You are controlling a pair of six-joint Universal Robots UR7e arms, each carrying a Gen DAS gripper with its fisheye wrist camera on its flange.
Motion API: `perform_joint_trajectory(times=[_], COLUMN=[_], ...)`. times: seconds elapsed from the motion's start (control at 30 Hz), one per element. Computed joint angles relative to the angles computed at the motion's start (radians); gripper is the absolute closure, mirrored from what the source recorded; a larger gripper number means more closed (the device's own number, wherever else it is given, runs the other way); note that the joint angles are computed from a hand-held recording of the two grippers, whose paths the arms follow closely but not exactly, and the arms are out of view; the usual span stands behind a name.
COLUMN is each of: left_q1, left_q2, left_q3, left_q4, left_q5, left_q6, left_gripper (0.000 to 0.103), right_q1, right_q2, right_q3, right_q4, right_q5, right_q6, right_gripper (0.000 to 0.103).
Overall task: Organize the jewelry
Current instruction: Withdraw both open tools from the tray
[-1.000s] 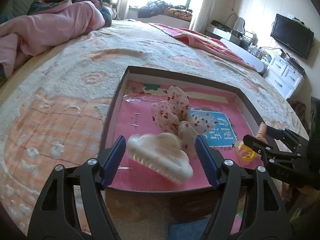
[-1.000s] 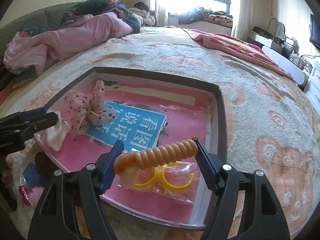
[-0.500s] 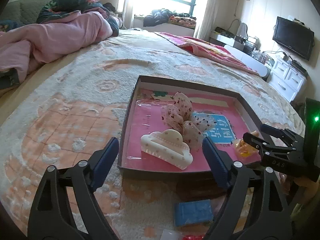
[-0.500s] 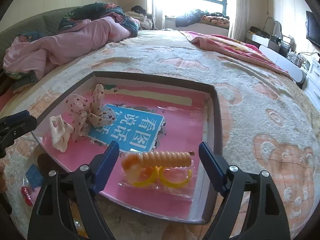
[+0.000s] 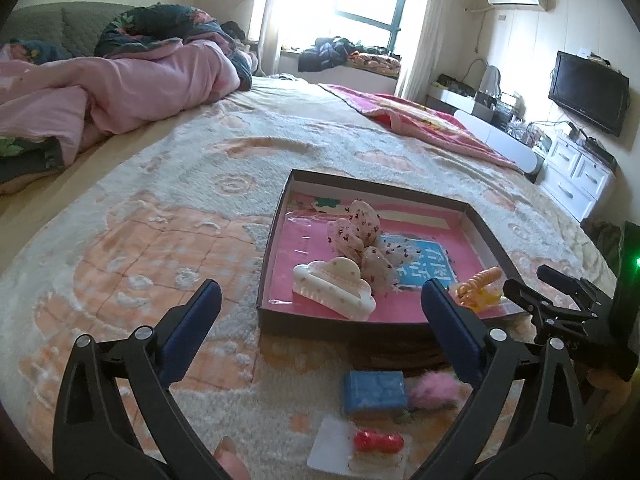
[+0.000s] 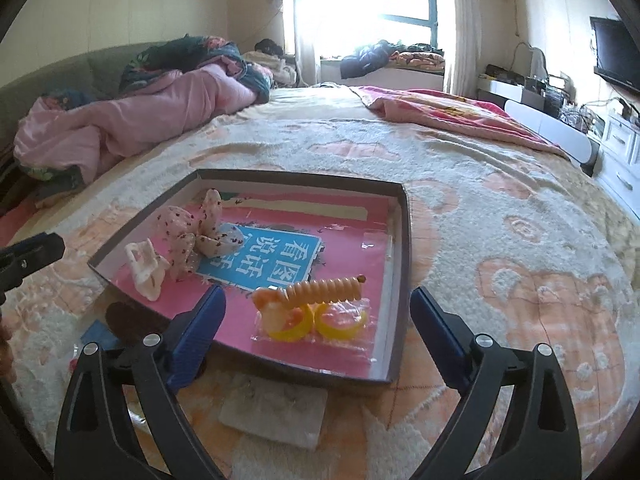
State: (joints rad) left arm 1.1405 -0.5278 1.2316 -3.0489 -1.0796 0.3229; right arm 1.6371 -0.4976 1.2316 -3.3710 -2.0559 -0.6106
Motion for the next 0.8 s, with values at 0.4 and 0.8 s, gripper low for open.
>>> perform_joint_trajectory(times=[0.4,0.8], left_q1=[-0.013,-0.017], left_q2=[-0.083,-0.131], left_q3=[0.154,0.25], left_q4=[-0.139,-0.21], left_q5=[0.022,0.045], left_q6=[0.013,0.045], left_gripper=[0.011,0.011], right_q1=[0.025,0.046], right_q2=[-0.061,-0.105], right_q3=[0.144,0.254], right_q4=[-0.119,-0.155], right_q5=[0.035,0.06], right_q6=[-0.049,-0.048], right_gripper=[0.011,0.01])
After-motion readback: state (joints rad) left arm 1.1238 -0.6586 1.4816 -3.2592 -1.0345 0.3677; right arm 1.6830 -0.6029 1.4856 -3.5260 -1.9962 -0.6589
